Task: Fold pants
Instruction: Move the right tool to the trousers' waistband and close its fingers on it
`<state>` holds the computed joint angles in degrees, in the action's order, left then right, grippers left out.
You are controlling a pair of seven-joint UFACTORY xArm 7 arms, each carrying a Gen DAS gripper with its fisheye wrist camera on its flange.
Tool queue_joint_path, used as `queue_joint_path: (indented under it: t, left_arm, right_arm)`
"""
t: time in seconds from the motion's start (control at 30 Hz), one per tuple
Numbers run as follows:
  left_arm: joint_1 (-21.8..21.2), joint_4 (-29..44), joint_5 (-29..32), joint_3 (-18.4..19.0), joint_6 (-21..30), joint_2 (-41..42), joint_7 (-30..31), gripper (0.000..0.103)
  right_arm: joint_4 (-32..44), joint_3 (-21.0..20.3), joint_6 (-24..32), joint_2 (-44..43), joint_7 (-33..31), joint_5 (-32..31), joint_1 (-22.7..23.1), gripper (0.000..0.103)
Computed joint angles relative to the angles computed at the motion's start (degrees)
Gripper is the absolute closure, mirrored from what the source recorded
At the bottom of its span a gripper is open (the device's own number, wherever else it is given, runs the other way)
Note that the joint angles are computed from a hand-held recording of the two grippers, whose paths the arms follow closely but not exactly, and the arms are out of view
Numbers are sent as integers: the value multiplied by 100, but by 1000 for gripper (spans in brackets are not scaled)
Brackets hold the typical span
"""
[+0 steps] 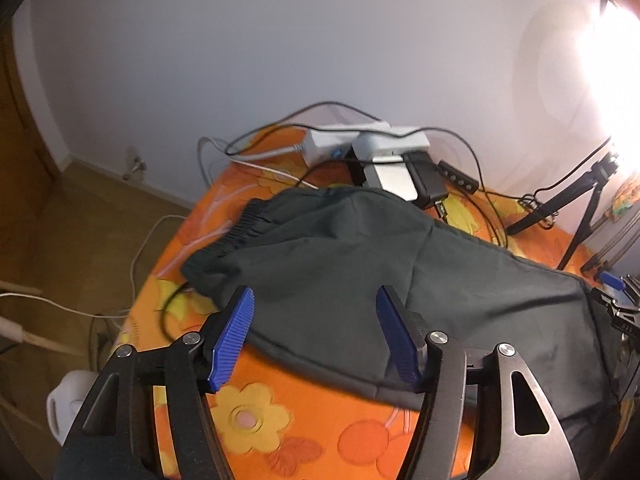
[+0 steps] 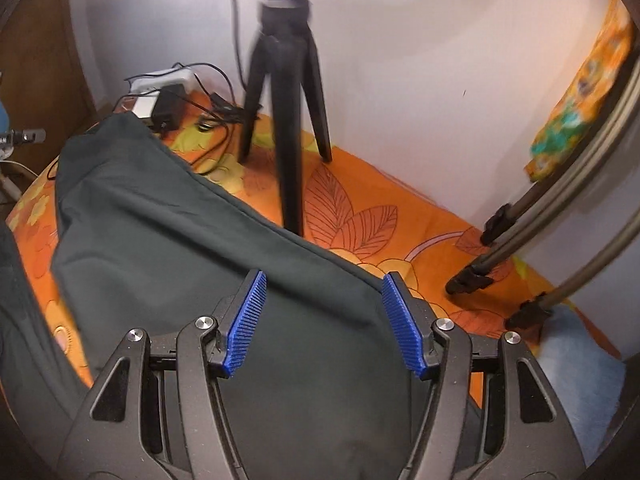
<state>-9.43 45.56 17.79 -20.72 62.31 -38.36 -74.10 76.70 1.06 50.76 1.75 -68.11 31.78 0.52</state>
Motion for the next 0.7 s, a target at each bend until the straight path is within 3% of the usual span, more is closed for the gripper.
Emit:
queue_joint_path:
  t: [0.1,0.27,0.53,0.6,0.67,0.7]
  left_arm:
    - [41,-93,-5,101,-349,211,-26,50]
    - [50,-129,26,154,-601,489,-41,50]
    - [22,-251,73,282,-768,674,-108,50]
    - [33,-310,73,317,-811,588,-155,50]
    - [63,-335,90,323,-818,506,-185,50]
    - [88,-347,109,313,-814,454,-215,49]
  right_arm:
    - [179,42,95,282,-159,-18,-8,39]
    - [310,166,-38,588,-190,-144,-5,32]
    - [502,311,124,923,-123,-319,-65,32]
    - [349,320,126,810,-217,-265,-97,45]
    - [346,301,346,747,-175,-277,-109,85]
    - [274,290,354,673,-159,-276,-104,91]
